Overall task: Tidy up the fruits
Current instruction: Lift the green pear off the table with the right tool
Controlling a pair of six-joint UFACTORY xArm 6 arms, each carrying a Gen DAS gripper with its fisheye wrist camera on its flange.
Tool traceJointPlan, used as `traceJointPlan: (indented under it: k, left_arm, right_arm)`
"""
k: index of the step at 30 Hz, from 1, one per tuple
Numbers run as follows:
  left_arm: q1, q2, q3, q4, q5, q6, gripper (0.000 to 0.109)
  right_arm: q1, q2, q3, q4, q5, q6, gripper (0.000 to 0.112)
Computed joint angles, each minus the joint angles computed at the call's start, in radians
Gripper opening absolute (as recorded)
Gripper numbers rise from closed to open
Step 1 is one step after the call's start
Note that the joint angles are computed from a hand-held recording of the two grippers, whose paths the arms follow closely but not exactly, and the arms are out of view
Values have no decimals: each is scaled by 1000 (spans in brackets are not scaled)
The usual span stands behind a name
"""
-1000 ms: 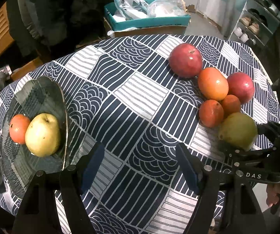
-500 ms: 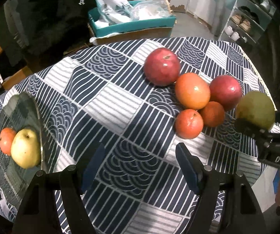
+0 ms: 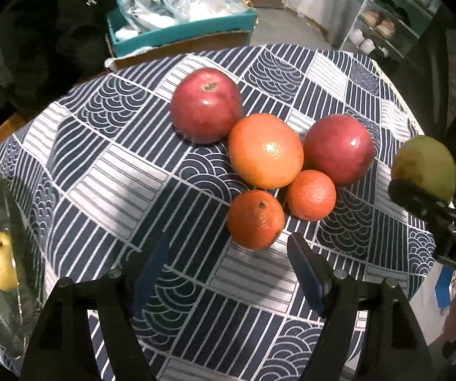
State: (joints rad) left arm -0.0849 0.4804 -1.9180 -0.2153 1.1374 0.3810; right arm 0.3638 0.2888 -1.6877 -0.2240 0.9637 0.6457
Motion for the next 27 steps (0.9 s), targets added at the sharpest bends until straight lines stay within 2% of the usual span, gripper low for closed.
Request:
traceJointPlan:
  k: [10,19,21,27]
  left_arm:
    - [-10,102,-112,-9,71,-40,78]
    - [-25,131,-135,15,64,-24,77]
    - [-31,118,-108,23,40,-15,75]
    - [-38,88,-65,-10,27,44,48]
  right_arm:
    - [-22,1,24,44,-21,-17,85]
    - [-27,9,20,57,-26,-17,85]
    - [-26,12,16,57,-25,-18,85]
    - [-23,23,0,49,-21,-21,85]
